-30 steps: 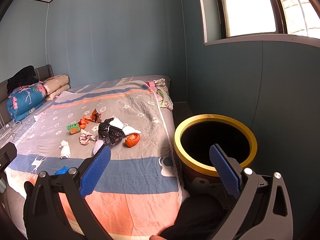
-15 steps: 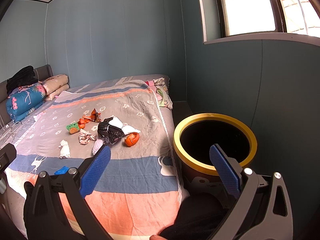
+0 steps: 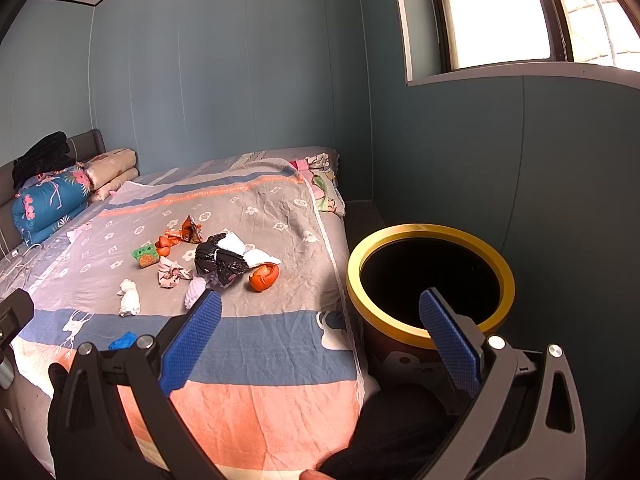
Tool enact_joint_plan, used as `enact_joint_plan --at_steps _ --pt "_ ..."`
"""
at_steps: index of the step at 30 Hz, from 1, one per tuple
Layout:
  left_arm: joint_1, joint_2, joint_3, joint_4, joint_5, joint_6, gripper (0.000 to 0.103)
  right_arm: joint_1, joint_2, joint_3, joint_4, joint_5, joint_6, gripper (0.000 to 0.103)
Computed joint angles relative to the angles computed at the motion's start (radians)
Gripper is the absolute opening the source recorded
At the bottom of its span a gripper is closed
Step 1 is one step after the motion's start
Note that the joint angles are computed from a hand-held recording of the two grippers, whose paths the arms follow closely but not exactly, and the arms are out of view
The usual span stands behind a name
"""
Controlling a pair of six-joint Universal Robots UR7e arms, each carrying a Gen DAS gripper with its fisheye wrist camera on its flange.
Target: Collect trash
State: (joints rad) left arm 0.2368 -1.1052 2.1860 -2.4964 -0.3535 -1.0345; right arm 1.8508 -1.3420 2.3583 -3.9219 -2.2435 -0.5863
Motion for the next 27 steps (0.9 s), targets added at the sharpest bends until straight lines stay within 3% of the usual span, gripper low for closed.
enact_joint_plan --at_steps 16,21,27 --pt "0.009 -0.002 -0.005 0.014 -0.016 -0.014 0.096 -0.006 0.002 0.008 -0.006 -0.002 0.007 0.095" --pt "0.028 0.002 -0.019 0.035 -0.022 -0.025 0.096 -0.015 0.003 0.008 0.002 0.003 0.023 0.095" --pt "0.067 0.003 -0.030 0.039 -0.058 0.003 0.096 -0.028 0.033 -0.023 0.034 0.011 -0.017 0.095"
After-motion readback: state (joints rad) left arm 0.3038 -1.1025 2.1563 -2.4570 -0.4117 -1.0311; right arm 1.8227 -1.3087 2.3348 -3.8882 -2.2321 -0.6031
